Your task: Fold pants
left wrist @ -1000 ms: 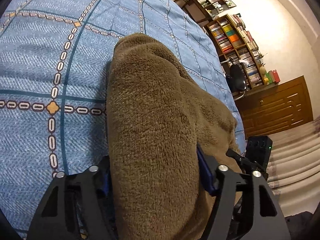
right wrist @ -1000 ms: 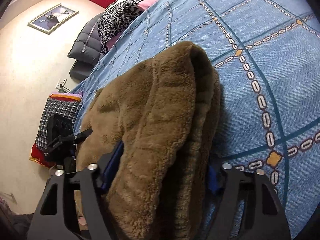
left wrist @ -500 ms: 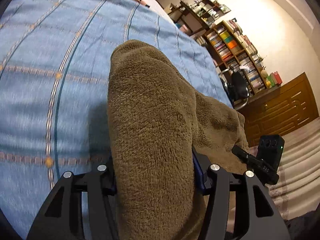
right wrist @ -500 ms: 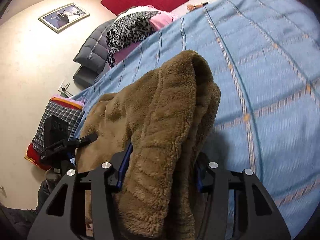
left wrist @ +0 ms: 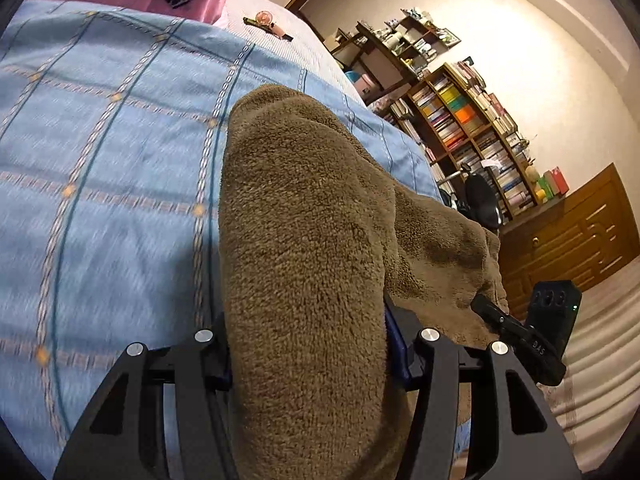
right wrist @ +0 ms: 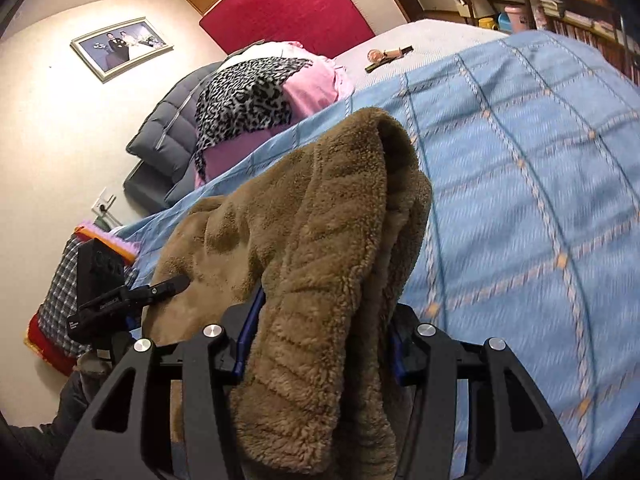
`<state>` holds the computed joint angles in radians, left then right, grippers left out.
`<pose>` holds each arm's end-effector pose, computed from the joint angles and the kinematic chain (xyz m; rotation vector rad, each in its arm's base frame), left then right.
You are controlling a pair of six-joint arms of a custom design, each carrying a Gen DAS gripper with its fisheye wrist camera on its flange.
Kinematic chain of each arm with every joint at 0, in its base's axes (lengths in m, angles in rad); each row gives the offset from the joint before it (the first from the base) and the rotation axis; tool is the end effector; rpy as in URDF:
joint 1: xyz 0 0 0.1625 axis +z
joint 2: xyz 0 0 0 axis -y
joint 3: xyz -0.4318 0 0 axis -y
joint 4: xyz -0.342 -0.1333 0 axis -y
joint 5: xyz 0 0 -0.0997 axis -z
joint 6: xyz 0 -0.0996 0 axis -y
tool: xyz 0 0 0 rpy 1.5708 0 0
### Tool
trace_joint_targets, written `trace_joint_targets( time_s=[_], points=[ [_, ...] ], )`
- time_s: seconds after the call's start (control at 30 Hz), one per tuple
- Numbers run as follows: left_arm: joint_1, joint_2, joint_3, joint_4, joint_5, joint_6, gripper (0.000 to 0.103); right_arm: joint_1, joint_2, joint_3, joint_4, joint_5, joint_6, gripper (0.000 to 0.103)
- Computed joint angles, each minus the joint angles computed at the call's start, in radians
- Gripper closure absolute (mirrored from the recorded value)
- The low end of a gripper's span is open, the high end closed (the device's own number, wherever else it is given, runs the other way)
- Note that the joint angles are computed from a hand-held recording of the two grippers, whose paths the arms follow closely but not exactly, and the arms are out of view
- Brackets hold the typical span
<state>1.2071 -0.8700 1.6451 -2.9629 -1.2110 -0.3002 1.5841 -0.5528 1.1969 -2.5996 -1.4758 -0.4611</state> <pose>-0.0767 -0.6749 0.2349 -0.0741 2.8348 -1.0207 0.1530 -0.7686 0.1294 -0.7501 2.9815 -0.6162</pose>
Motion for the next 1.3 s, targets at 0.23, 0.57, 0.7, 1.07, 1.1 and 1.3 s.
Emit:
trace_joint_targets(
  time_s=[0.23, 0.57, 0.7, 1.07, 1.1, 1.3],
  points=[
    [0.052, 0.114, -0.198, 0.069, -0.023, 0.049, 0.048, -0.010, 0.143, -0.271, 0.121, -0.004, -0.004, 0.051],
    [0.095, 0.203, -0.309, 0.113, -0.016, 0.072, 0.046, -0.043, 0.282, -0.499, 0.248, -0.033, -0.024, 0.051],
    [0.092, 0.208, -0.306, 0.104, 0.008, 0.093, 0.037, -0.051, 0.288, -0.506, 0.255, -0.023, -0.014, 0.049],
    [-0.001, 0.161, -0.191, 0.028, 0.233, 0.145, 0.030, -0.052, 0.128, -0.224, 0.020, -0.021, -0.001, 0.041],
    [-0.014, 0.157, -0.171, 0.009, 0.255, 0.163, 0.030, -0.054, 0.102, -0.177, -0.021, -0.020, -0.006, 0.041],
    [-0.071, 0.179, -0.117, -0.038, 0.384, 0.268, 0.028, -0.036, 0.027, 0.001, -0.200, -0.102, -0.076, 0.041]
  ],
)
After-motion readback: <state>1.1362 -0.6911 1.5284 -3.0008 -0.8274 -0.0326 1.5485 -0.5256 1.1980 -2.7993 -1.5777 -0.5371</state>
